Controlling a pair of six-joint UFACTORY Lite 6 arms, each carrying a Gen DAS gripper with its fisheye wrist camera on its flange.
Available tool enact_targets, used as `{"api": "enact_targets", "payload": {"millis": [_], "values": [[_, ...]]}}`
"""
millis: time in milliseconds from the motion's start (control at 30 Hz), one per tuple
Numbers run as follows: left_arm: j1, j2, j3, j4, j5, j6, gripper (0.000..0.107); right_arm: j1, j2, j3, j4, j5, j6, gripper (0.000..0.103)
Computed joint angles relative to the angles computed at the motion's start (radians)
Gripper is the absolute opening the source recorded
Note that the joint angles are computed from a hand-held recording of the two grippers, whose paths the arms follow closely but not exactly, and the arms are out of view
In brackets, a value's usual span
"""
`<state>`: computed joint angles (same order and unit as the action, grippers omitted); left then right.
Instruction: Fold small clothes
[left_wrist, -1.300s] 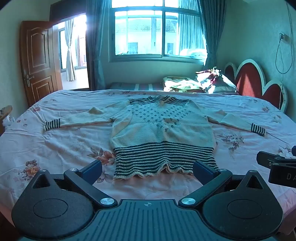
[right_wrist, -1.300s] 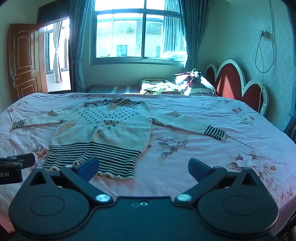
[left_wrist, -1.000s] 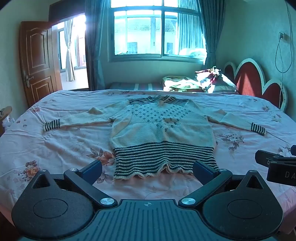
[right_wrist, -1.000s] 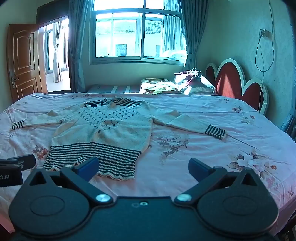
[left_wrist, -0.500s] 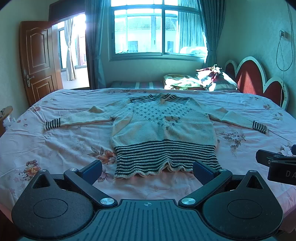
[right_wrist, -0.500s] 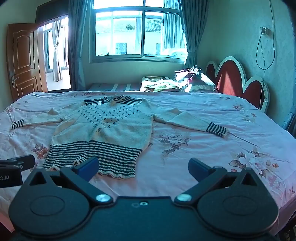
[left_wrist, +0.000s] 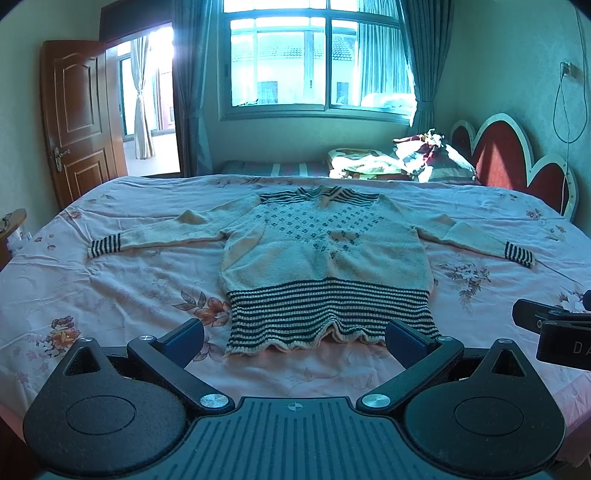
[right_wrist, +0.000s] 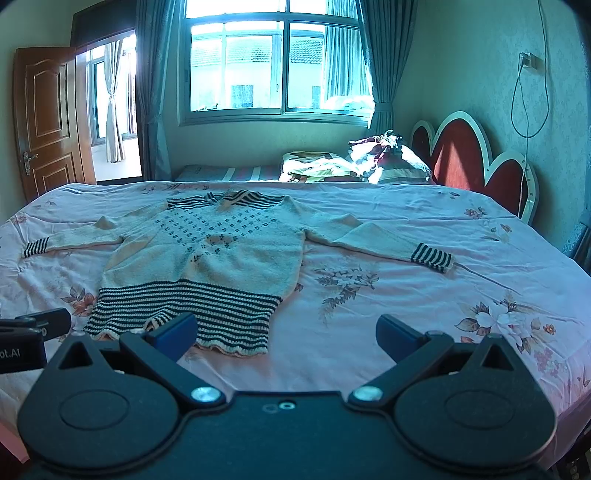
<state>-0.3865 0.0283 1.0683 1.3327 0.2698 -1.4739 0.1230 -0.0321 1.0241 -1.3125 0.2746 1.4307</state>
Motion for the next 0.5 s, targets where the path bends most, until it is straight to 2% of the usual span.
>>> {"api": "enact_targets", "payload": {"millis": [500], "values": [[-0.007, 0.003, 0.007, -0.014, 0.003, 0.016, 0.103, -0.017, -0.018, -0.011, 0.027, -0.01, -0.03, 0.102]]}}
